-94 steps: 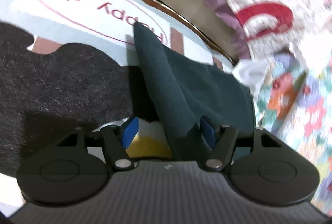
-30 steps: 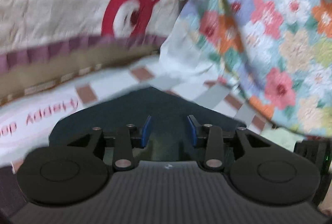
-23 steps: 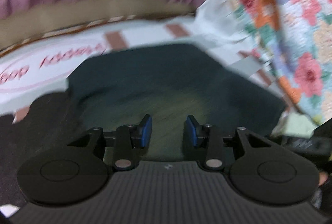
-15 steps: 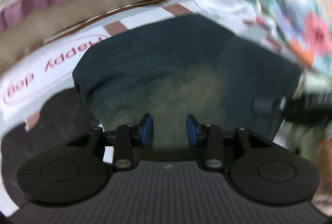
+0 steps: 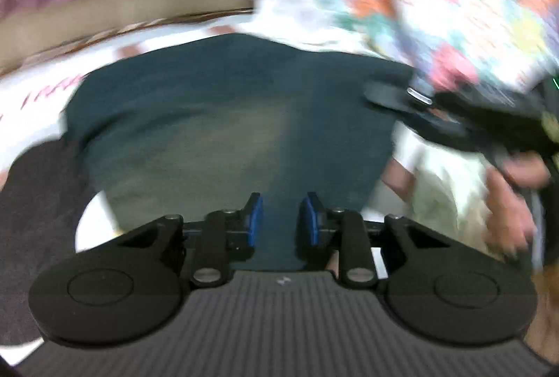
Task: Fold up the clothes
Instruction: 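Lower the folded jeans, open the right tool and press it flat with the left tool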
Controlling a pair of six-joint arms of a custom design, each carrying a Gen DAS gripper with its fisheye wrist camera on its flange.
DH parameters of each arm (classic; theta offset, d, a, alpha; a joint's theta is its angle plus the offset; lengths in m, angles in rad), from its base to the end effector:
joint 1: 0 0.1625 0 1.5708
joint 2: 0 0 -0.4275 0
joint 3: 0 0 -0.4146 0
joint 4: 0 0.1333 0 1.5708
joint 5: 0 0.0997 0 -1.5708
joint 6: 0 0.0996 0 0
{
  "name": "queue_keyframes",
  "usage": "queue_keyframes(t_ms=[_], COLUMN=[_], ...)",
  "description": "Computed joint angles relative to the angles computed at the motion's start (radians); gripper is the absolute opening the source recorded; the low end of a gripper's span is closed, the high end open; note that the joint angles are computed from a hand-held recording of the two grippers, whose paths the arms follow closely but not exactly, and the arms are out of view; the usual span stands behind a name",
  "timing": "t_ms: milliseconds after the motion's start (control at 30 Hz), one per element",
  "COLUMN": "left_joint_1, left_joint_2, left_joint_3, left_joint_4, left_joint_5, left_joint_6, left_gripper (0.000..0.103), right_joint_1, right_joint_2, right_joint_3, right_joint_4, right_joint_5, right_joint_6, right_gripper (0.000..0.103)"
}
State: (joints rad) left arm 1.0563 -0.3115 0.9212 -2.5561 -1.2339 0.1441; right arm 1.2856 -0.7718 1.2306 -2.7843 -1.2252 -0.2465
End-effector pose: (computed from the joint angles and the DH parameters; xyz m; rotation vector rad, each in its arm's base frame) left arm -0.2854 -0.8427 0.0052 0.8249 2.6953 -0.6145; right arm -0.0690 -0.8290 0.2771 -0.1382 2.7772 -1.1880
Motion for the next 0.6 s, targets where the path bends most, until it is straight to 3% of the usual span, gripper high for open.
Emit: queue_keyframes(t_ms=[67,167,367,500,533,600], left_joint_1=[-0.002,0.012,0.016,0.019,0.022,0.036], left_joint_2=[0.013,0.032,0.023,0.027,0.031,0.041], left_joint_3=[-0.015,-0.046,-0.035,-0.036,-0.044,-0.074], left_joint_4=[0.039,0.087,0.092,0.085,0.089,0.113], left_joint_5=[0.015,-0.003,-0.01,-0.013,-0.021,-0.057], left_joint_6=[-0.024,-0.103,-0.124,-0.154,-0.175,-0.247], left_gripper=[0.024,0.025,0.026,0.026,0.027,0.027], right_joint_1=[-0.001,-0.021,-0.022,0.016,0.04,0.083], right_joint_2=[0.018,0.025,-0.028,-0.08,-0.086,-0.068], right_joint_3=[-0.035,-0.053,0.01,0.098,0.119,0.097], right_joint_4=[0.036,0.086,0.049,-0.111,-0.178,-0.219], right_joint_5=[-0.053,-0.132,-0.144,-0.254,-0.324,-0.361], right_joint_6=[0.045,0.211,0.235,0.115,0.026,-0.166], right_gripper=[0.021,0.028,0.035,0.034,0.034,0.034])
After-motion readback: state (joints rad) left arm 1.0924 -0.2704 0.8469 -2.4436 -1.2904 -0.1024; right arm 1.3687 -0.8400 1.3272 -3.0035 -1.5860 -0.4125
